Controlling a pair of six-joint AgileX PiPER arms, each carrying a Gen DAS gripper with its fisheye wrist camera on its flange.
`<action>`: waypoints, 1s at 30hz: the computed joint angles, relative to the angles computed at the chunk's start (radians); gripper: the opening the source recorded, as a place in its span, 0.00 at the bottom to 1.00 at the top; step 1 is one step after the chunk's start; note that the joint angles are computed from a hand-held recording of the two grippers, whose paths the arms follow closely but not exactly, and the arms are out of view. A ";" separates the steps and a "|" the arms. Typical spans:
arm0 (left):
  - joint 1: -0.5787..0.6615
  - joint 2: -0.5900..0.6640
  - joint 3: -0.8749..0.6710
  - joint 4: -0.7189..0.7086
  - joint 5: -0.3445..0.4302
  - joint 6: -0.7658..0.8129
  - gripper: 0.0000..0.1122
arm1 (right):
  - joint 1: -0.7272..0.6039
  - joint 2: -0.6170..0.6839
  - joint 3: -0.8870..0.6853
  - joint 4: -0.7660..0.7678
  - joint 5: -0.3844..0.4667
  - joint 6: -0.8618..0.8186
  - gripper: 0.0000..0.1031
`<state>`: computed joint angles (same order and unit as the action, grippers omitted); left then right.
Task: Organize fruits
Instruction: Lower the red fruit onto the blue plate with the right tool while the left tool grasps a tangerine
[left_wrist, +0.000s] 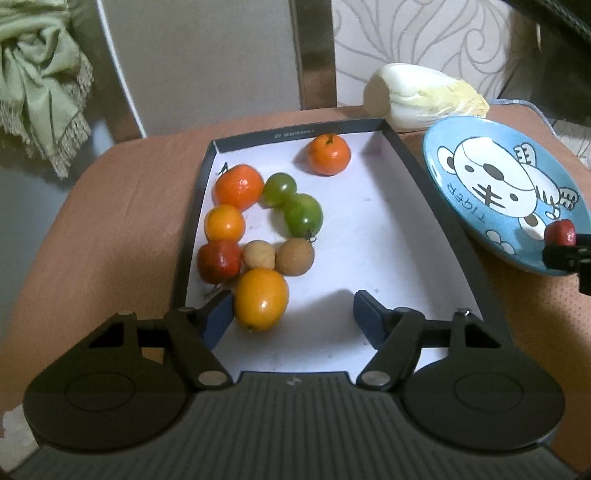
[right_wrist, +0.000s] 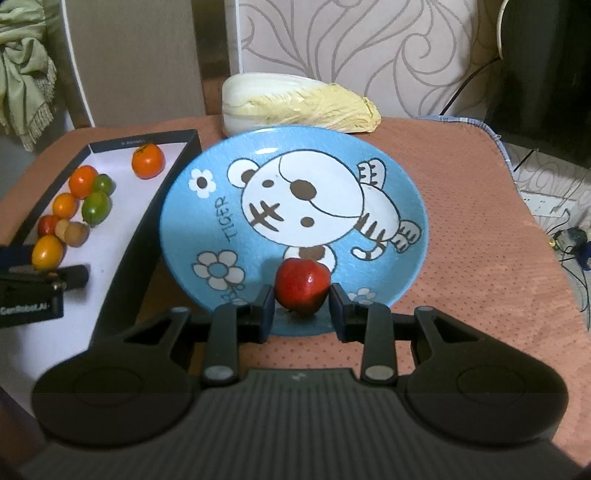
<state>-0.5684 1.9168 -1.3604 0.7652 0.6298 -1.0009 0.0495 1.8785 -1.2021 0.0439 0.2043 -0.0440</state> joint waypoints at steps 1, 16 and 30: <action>0.000 -0.002 0.006 0.009 -0.006 -0.008 0.67 | 0.001 -0.008 0.009 -0.015 0.001 0.014 0.34; 0.027 -0.035 0.069 0.077 -0.061 -0.089 0.34 | -0.021 0.096 -0.164 0.178 0.109 -0.166 0.34; 0.022 -0.088 0.132 0.145 -0.068 -0.166 0.34 | -0.002 0.021 -0.030 0.292 -0.034 -0.248 0.34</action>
